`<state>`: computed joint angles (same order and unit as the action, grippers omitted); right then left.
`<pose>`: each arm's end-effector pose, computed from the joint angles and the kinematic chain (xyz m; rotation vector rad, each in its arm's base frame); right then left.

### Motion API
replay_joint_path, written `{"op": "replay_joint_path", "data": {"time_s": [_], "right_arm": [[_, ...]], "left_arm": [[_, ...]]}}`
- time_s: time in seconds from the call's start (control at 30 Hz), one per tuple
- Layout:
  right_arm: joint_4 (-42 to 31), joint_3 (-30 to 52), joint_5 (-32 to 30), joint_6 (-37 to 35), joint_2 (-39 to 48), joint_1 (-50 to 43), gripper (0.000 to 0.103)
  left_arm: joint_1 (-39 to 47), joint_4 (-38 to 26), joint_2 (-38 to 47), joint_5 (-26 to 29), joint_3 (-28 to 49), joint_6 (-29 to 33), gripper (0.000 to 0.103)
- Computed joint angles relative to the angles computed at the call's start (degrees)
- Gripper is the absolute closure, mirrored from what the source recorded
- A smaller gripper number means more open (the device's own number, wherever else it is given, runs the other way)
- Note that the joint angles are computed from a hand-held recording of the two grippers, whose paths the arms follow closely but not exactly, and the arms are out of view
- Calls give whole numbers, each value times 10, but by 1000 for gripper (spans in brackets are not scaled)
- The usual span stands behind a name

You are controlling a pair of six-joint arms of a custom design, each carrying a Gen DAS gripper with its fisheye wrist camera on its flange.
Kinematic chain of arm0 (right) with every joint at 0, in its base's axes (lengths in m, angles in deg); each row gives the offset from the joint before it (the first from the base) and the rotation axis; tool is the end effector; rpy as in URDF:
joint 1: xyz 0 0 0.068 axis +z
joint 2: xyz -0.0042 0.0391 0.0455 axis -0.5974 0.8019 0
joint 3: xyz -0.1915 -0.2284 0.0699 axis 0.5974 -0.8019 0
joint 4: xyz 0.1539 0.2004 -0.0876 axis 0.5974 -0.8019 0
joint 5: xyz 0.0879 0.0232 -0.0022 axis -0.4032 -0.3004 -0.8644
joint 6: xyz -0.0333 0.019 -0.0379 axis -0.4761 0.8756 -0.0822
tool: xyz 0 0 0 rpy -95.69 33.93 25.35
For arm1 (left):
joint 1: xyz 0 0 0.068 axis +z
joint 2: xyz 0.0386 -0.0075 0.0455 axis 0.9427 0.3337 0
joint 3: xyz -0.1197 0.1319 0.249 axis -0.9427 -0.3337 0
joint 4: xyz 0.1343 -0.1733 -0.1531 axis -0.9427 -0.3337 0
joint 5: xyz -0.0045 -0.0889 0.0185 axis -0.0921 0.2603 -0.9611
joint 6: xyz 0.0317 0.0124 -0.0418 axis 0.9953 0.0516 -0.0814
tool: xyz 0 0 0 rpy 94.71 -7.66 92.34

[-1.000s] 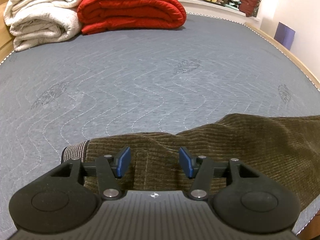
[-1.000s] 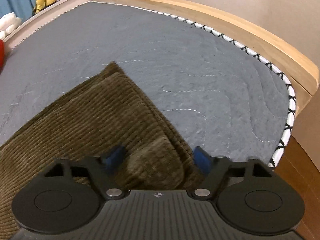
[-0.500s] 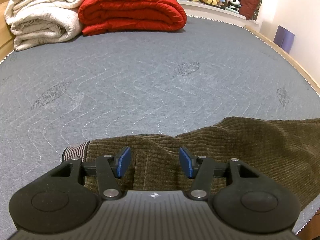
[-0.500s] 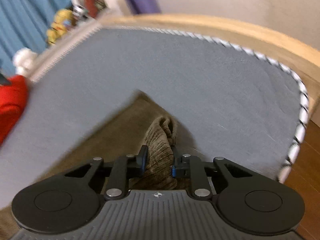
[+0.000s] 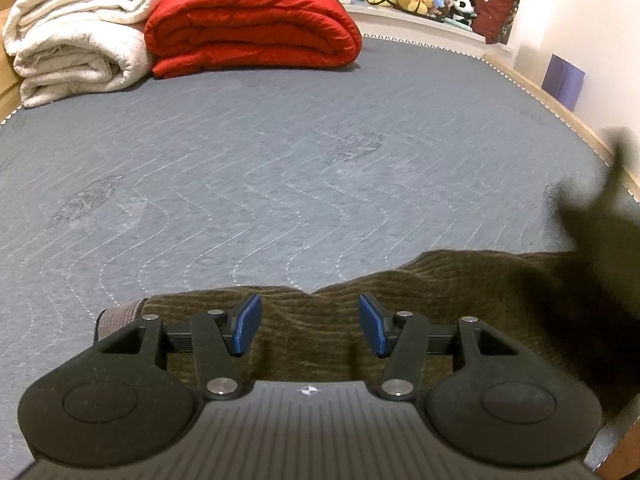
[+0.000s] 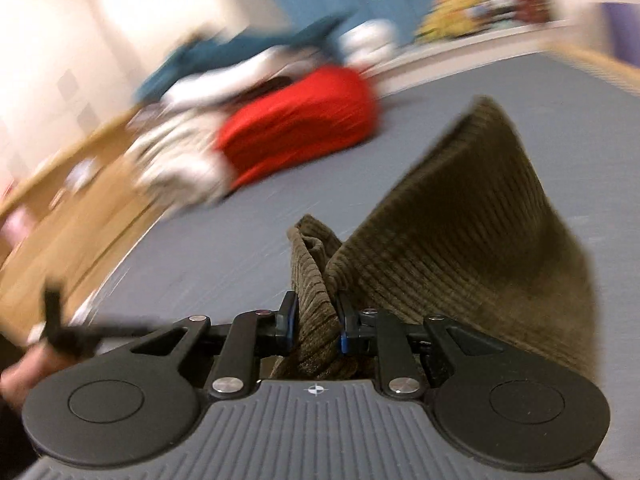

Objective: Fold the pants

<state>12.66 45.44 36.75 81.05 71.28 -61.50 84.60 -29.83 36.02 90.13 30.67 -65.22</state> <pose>0.2339 -0.0810 0.1574 0.0074 2.1452 0.5901 0.2879 0.0613 0.1555 0.1925 2.4063 -0.1246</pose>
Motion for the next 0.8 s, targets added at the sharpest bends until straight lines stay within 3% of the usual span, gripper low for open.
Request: {"op": "replay_joint_path", "data": {"time_s": [0.07,0.17,0.3,0.5,0.57,0.63,0.7,0.8], "right_arm": [[55,-21,61,57,26,128,74],[0,28,95,80,86,265,64],[-3,30,159,77,33,358,51],[-6,59,184,142,-100,299,45],[-7,67,173,168,-133,246,36],[-15,87,131,183,-124,167,34],[-37,95,104,180,-120,123,34],[-57,93,103,126,-107,103,34]], "left_arm": [[-10,-1,-2,-7,0,-12,41],[-10,-13,-6,-4,5,-20,41],[-1,-29,-31,12,4,-17,39],[35,-72,-63,75,8,-25,39],[45,-121,-60,104,28,-37,47],[40,-169,-62,125,46,-32,77],[17,-192,-73,123,51,-22,83],[-19,-171,-65,152,41,-47,83]]}}
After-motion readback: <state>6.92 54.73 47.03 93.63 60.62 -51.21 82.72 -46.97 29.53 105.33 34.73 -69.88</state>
